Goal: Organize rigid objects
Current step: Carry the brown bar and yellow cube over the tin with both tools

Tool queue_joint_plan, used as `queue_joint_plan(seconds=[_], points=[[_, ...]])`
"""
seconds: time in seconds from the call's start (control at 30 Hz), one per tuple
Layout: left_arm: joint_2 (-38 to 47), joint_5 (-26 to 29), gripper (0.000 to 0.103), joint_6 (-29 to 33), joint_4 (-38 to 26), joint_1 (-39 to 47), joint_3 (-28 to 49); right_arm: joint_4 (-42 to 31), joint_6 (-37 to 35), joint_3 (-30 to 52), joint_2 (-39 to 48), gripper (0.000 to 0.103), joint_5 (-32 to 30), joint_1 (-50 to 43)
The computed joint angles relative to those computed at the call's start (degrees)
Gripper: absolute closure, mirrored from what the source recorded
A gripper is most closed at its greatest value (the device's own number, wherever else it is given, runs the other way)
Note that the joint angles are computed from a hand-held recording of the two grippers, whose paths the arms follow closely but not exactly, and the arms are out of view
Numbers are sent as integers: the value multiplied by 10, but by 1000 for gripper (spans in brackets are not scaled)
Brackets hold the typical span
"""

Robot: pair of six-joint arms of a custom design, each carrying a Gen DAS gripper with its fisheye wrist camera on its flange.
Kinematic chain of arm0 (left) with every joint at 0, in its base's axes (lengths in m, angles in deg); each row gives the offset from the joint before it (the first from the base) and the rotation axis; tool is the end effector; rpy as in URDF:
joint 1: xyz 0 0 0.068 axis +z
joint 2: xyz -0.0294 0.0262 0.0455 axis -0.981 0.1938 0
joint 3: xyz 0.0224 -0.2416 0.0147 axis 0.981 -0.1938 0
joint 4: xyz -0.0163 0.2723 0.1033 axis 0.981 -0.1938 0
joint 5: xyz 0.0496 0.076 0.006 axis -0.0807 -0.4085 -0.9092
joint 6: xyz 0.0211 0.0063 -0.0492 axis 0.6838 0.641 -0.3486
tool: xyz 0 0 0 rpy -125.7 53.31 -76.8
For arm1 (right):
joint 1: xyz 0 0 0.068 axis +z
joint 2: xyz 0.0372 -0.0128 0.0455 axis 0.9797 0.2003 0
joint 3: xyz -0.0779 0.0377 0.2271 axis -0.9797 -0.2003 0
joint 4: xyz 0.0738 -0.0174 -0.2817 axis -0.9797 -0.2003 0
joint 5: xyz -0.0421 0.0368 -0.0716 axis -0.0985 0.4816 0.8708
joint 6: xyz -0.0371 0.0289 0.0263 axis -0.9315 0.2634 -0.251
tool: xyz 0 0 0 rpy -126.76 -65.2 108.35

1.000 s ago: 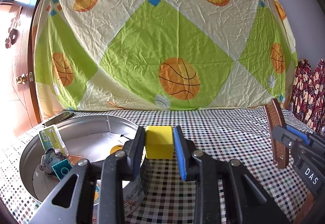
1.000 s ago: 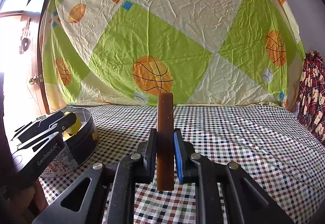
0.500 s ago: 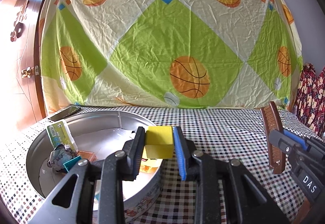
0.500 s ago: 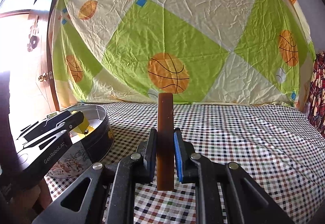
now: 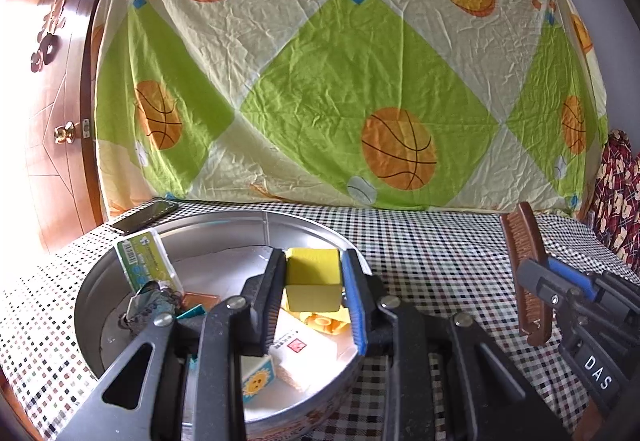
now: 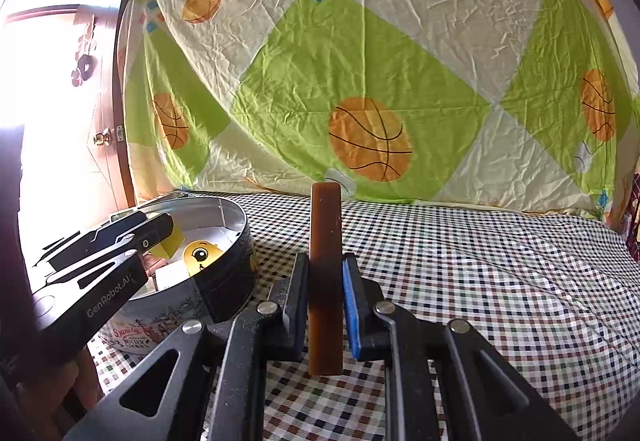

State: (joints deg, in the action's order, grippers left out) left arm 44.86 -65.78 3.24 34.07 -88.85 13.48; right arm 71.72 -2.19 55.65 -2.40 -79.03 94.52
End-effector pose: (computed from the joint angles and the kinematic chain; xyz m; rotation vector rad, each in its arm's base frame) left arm 0.2408 -0.0231 0.2000 -0.4312 1.8501 0.2732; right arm 0.2986 0.0987 0.1780 -0.6225 1.8321 0.4293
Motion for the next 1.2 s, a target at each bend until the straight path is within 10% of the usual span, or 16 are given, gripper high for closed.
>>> queue_joint_plan(seconds=[1.2], points=[[-101,81,75,33,-53,136,-42,-21,-11,39,43,85,40,117]])
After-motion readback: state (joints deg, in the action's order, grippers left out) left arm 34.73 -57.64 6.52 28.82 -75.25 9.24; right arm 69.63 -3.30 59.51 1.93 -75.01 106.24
